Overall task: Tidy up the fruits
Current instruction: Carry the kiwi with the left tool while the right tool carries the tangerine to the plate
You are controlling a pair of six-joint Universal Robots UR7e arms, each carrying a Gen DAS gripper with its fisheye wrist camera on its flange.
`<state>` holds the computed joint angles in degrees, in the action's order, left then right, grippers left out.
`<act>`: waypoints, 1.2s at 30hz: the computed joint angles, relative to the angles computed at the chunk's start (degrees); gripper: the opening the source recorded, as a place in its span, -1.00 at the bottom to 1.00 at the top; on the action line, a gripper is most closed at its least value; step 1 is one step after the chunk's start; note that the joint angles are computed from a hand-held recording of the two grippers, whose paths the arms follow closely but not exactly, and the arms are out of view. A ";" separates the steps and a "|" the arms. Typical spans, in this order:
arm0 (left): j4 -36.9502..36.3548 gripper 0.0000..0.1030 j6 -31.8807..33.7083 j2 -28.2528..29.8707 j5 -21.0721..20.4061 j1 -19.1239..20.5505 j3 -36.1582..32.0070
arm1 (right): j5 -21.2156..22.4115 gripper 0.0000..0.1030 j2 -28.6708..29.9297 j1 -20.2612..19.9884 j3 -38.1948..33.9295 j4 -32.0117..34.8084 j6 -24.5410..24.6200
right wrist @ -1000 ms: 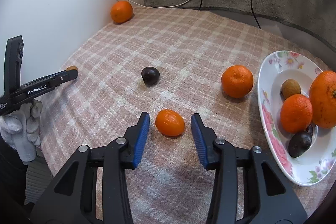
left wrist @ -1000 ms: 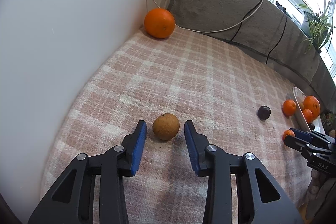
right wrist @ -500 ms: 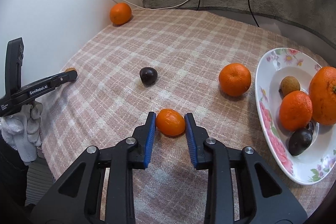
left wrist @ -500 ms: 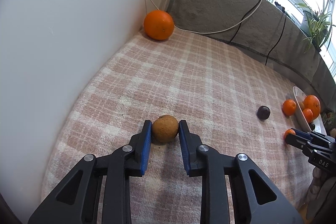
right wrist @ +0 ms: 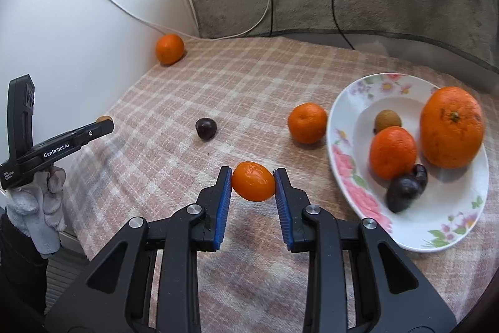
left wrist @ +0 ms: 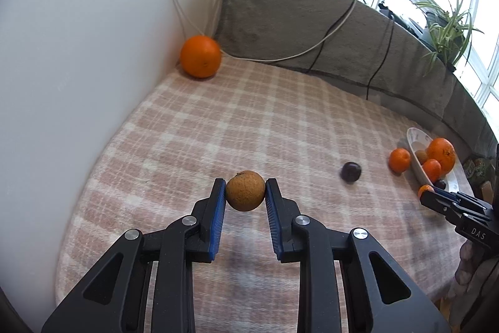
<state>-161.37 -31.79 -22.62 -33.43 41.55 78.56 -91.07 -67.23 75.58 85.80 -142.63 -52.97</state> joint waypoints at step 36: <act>2.24 -0.54 17.83 16.40 -11.50 -2.10 -27.89 | 4.19 -0.43 -5.24 -5.74 -1.02 -6.20 2.57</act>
<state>-159.13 -13.96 -6.22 -44.93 39.45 50.66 -86.89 -72.47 69.84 84.79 -148.83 -50.40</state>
